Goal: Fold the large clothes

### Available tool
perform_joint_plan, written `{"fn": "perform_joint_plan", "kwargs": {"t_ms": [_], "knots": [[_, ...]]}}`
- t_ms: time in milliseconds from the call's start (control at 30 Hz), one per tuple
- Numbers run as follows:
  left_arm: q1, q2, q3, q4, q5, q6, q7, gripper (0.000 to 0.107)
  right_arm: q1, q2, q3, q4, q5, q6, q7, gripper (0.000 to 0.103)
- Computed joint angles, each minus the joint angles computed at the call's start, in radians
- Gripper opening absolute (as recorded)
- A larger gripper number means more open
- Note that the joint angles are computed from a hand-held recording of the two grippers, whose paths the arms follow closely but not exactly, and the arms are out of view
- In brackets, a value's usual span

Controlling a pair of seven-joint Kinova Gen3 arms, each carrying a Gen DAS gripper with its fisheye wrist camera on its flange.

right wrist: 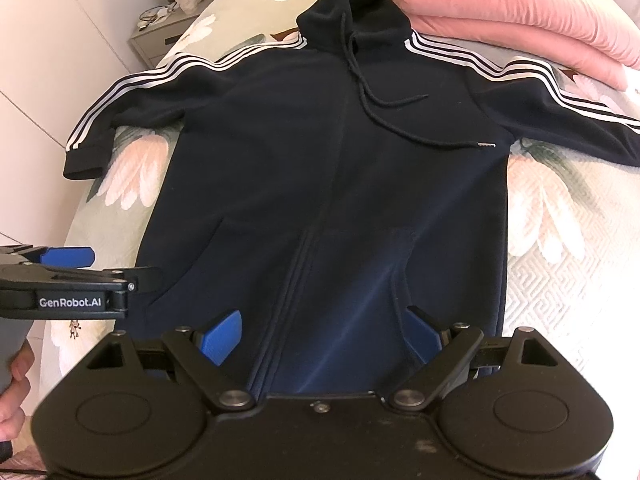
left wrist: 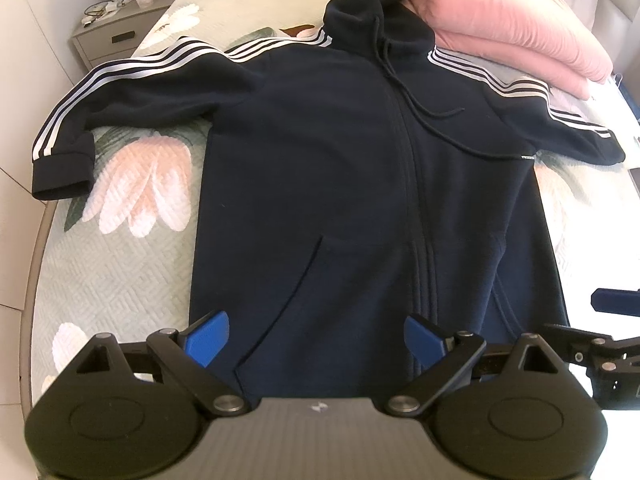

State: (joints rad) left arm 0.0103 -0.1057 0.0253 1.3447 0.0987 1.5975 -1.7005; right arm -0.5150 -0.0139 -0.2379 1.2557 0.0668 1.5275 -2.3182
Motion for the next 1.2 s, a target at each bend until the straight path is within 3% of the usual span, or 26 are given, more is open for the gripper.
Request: {"fn": "perform_joint_plan", "kwargs": {"t_ms": [800,1200], "knots": [[-0.005,0.002,-0.005,0.0,0.007,0.003,0.001,0.096,0.007,-0.006,0.001,0.005,-0.011,-0.008,0.007,0.103],[-0.027,-0.014,-0.023,0.039,0.006,-0.054,0.001,0.096,0.012,-0.022,-0.001,0.02,-0.011,-0.024,0.005,0.103]]}}
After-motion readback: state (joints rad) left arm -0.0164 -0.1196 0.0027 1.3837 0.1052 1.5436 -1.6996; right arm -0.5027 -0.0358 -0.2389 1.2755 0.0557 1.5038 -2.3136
